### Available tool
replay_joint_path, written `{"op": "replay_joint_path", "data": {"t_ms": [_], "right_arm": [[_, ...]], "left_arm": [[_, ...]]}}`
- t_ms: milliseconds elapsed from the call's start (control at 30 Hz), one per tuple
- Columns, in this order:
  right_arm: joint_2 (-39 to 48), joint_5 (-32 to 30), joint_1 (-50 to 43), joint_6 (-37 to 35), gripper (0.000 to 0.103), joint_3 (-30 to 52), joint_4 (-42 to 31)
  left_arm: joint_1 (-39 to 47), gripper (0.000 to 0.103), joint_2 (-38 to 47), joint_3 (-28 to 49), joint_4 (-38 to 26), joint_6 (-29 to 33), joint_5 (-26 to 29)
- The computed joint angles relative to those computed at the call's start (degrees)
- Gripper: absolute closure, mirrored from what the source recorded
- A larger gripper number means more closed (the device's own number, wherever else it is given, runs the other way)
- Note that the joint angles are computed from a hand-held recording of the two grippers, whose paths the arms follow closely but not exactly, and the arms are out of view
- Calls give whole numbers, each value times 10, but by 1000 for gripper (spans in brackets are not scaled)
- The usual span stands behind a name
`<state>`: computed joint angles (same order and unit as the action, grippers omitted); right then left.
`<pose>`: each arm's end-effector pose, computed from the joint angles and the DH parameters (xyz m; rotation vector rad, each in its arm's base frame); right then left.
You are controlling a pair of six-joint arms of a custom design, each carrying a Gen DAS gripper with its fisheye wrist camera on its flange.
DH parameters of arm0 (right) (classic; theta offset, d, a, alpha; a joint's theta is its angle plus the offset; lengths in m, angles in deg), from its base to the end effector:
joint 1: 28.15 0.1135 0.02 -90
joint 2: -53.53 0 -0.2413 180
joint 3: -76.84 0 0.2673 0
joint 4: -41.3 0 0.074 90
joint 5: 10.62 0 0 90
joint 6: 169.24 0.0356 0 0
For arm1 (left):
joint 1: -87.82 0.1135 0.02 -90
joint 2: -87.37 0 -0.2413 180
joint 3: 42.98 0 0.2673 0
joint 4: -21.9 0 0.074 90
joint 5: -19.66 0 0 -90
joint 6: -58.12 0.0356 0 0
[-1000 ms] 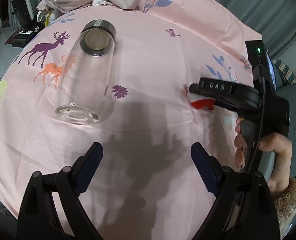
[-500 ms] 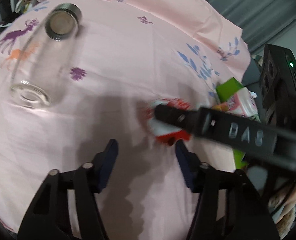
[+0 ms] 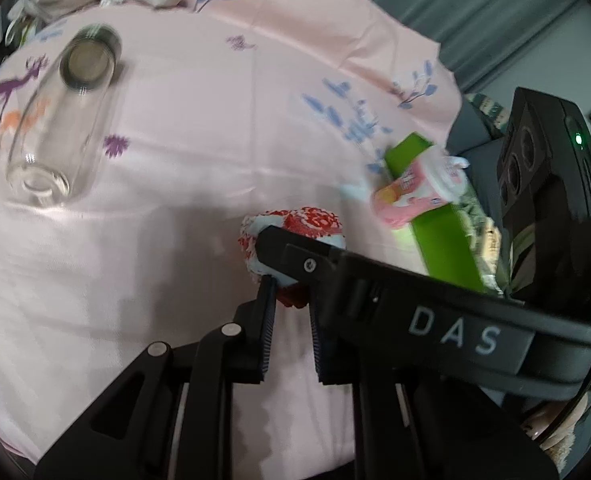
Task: Organize soft objects
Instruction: 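Carry the red-white sock with the right gripper over the green box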
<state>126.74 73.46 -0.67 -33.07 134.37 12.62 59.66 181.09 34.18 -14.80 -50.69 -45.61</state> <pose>0.2519 0.1352 0.1958 0.3475 2.4422 0.7241 0.3064 -0.1809 0.1929 0.3989 2.5655 -0.8633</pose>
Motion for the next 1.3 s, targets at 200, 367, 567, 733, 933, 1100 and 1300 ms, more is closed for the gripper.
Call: {"op": "replay_joint_path", "data": {"t_ms": [200, 367, 567, 733, 933, 1100, 1300], "right_arm": [[-115, 43, 20, 11, 48, -42, -20], [-206, 72, 30, 20, 48, -74, -41], [-289, 109, 43, 31, 48, -97, -73], [-348, 132, 50, 40, 48, -113, -100], [-423, 141, 38, 39, 48, -131, -137], [-472, 159, 37, 40, 48, -138, -165], [-528, 159, 13, 33, 48, -148, -192]], "left_arm": [[-22, 91, -65, -15, 3, -4, -19], [-45, 91, -106, -19, -2, 8, -36], [-76, 91, -134, -16, -10, 13, -59], [-100, 91, -144, -4, -18, 19, -75], [-126, 91, -146, 12, -22, 26, -92], [-145, 91, -141, 28, -22, 34, -104], [-168, 91, -127, 54, -21, 44, -117]]}}
